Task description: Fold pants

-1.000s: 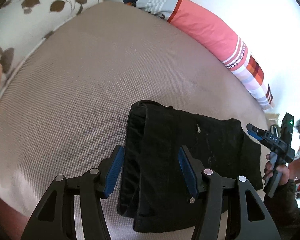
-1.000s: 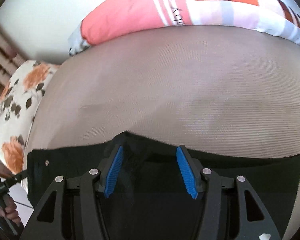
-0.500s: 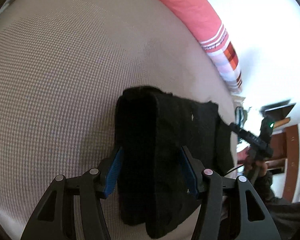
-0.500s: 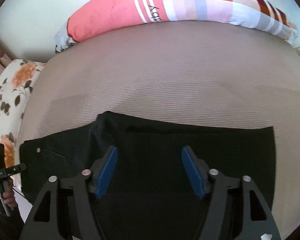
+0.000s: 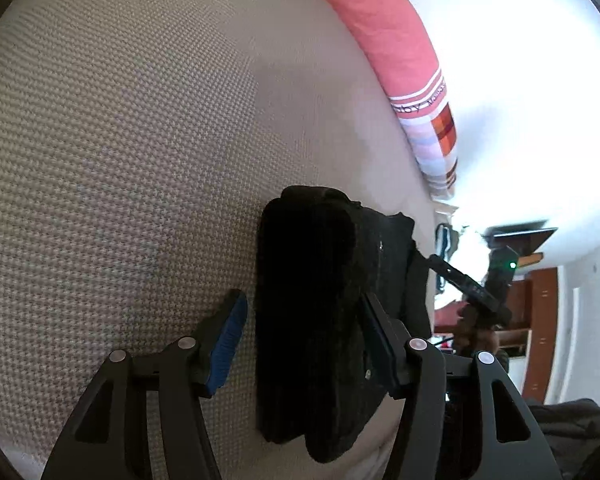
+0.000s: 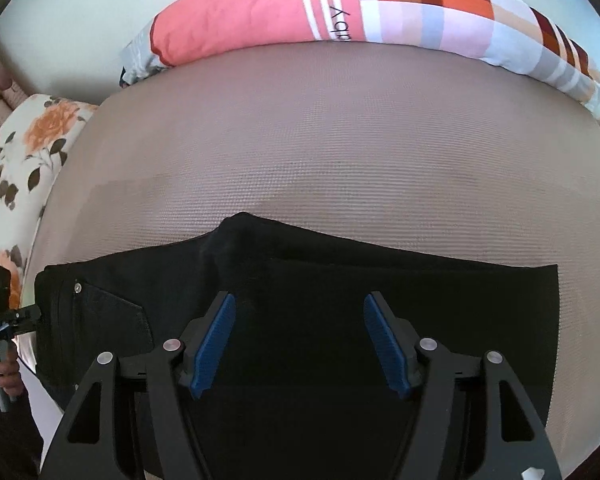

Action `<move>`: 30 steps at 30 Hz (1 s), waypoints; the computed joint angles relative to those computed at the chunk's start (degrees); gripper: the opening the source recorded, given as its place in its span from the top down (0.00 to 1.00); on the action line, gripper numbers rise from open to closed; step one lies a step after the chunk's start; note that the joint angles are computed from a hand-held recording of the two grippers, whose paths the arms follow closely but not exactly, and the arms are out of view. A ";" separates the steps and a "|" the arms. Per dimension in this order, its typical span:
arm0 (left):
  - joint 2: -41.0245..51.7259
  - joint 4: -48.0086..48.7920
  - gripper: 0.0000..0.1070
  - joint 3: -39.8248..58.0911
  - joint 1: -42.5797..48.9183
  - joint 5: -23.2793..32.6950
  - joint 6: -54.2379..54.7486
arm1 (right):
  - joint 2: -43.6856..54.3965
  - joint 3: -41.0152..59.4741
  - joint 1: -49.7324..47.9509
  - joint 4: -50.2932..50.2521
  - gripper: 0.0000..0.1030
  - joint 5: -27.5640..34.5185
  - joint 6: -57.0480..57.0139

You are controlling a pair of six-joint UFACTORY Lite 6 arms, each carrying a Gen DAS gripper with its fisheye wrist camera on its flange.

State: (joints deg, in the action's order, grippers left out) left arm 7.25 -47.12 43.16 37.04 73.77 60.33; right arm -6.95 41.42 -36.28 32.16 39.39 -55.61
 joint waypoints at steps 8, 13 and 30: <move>3.80 -4.92 0.45 1.59 -7.57 -1.42 1.18 | 2.44 3.43 0.74 2.63 0.37 1.34 0.67; 1.82 -6.98 0.45 -1.11 -8.36 -4.17 3.76 | 2.72 3.22 -1.31 5.42 0.37 4.11 -1.40; -33.03 10.63 0.80 -7.36 -30.06 -20.79 -42.79 | 3.34 10.33 -29.09 9.55 0.36 20.33 -20.31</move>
State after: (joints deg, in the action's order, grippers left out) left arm -25.79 -36.49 35.80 6.98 52.98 17.55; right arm -3.61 51.75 -65.37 41.71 59.71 -75.92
